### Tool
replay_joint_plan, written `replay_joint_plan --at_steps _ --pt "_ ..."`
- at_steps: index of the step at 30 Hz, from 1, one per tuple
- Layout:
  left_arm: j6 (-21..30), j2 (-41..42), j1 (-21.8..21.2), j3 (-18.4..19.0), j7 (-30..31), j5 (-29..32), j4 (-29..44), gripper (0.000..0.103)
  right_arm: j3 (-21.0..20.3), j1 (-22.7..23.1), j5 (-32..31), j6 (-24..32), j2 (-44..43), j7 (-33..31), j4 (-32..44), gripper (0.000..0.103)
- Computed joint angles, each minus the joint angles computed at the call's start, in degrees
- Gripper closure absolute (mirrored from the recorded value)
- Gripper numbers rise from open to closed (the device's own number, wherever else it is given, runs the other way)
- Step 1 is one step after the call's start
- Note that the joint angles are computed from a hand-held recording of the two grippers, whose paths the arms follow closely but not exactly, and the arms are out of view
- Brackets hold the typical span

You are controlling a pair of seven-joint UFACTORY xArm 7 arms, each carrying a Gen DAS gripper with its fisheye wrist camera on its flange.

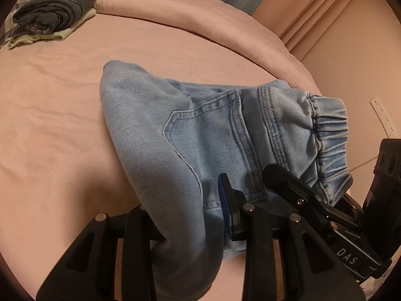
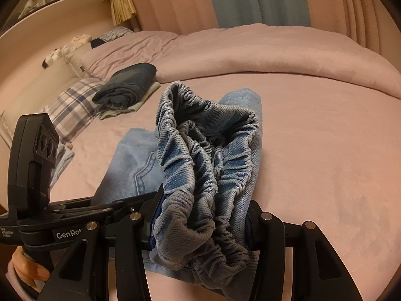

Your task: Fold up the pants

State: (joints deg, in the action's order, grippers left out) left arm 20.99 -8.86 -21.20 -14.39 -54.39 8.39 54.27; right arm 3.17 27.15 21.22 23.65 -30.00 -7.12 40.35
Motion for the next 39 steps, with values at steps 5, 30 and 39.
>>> replay_joint_plan --at_steps 5,30,39 --pt "-0.2 -1.0 0.5 0.5 0.6 -0.2 -0.7 0.072 0.0 0.5 0.2 -1.0 1.5 -0.5 0.9 0.050" --pt "-2.5 7.9 1.8 4.5 15.3 -8.2 8.2 0.072 3.4 -4.3 -4.4 -3.9 15.3 2.2 13.4 0.050" --pt "-1.9 12.6 2.2 5.0 21.9 -12.9 13.3 0.072 4.9 -6.9 -8.7 -4.4 19.1 6.7 17.0 0.050"
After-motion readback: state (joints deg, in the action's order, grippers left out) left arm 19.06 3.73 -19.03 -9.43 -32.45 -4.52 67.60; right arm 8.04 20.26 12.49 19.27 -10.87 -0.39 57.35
